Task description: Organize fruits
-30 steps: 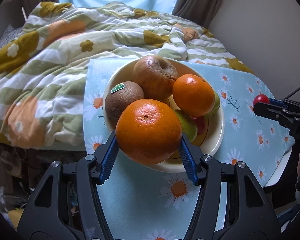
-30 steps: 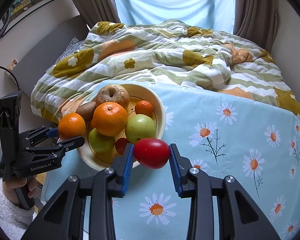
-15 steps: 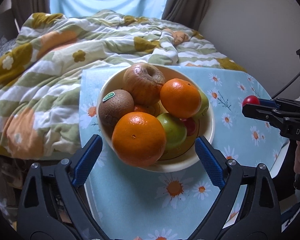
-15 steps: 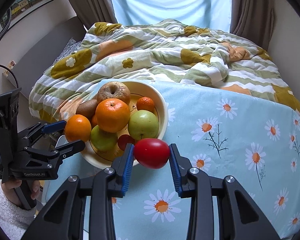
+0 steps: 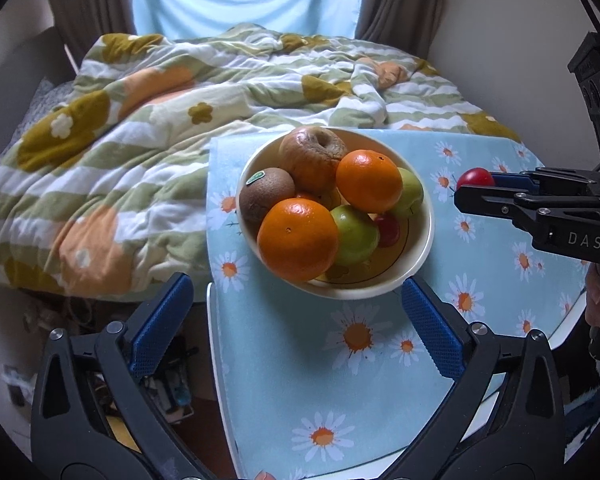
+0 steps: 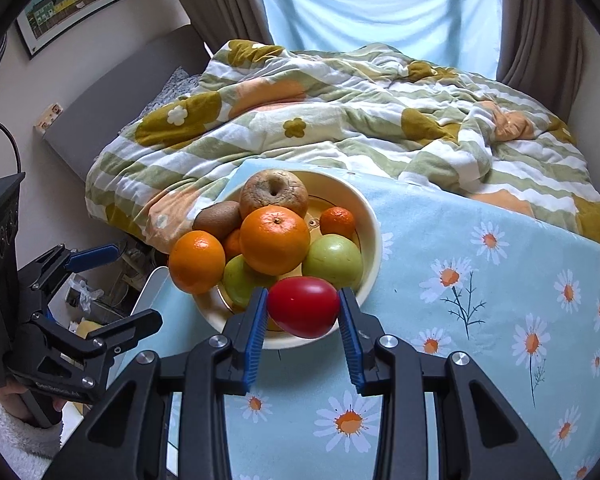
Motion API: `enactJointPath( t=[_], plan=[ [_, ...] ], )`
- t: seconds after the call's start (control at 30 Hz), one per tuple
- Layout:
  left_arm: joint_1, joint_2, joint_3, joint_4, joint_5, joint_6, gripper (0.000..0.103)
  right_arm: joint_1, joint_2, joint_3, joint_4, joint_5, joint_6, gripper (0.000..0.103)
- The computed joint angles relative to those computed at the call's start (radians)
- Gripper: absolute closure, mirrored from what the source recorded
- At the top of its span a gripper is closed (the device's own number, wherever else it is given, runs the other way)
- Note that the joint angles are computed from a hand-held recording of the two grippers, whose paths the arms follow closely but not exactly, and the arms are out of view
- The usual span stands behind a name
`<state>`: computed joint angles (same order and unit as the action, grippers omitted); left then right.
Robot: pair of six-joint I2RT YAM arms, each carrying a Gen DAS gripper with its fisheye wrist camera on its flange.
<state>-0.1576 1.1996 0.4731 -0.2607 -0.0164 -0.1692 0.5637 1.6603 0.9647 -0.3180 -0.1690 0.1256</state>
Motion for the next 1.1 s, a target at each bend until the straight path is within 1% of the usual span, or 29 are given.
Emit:
enactJointPath(
  t=[0.13,0.27,0.5,0.53,0.57,0.63,0.7,0.77,0.83,0.97,1.1],
  plan=[
    [-0.021,-0.021,-0.021,-0.017,-0.026,-0.045,0.0,0.017,0.056,0.02,0.019,-0.012,-0.03,0.071],
    [-0.047,-0.038,-0.046,-0.022,-0.062,-0.084,0.0,0.046,0.12,0.045,0.034,-0.013,-0.023,0.071],
    [-0.081,-0.08,-0.092,-0.035,-0.091,-0.145,0.0,0.072,0.155,0.049,0.047,0.0,-0.01,0.07],
    [-0.087,-0.085,-0.096,-0.038,-0.099,-0.153,0.0,0.072,0.156,0.049,0.048,-0.001,-0.011,0.06],
    [-0.093,-0.09,-0.098,-0.044,-0.106,-0.16,0.0,0.071,0.154,0.046,0.052,-0.005,-0.009,0.052],
    [-0.104,-0.102,-0.101,-0.054,-0.115,-0.178,0.0,0.07,0.147,0.038,0.063,-0.012,-0.005,0.025],
    [-0.113,-0.11,-0.102,-0.065,-0.121,-0.191,0.0,0.066,0.133,0.025,0.069,-0.007,-0.002,0.015],
    [-0.134,-0.114,-0.097,-0.077,-0.136,-0.209,0.0,0.059,0.113,0.009,0.069,-0.001,-0.002,0.013],
    [-0.156,-0.118,-0.086,-0.095,-0.15,-0.222,0.0,0.05,0.083,-0.011,0.067,0.006,-0.005,0.009],
    [-0.224,-0.13,-0.027,-0.175,-0.197,-0.261,0.0,0.021,0.0,-0.04,0.03,0.018,-0.014,0.008],
    [-0.29,-0.127,0.065,-0.262,-0.245,-0.299,0.0,-0.028,-0.126,-0.074,-0.023,0.033,-0.019,0.008]
  ],
)
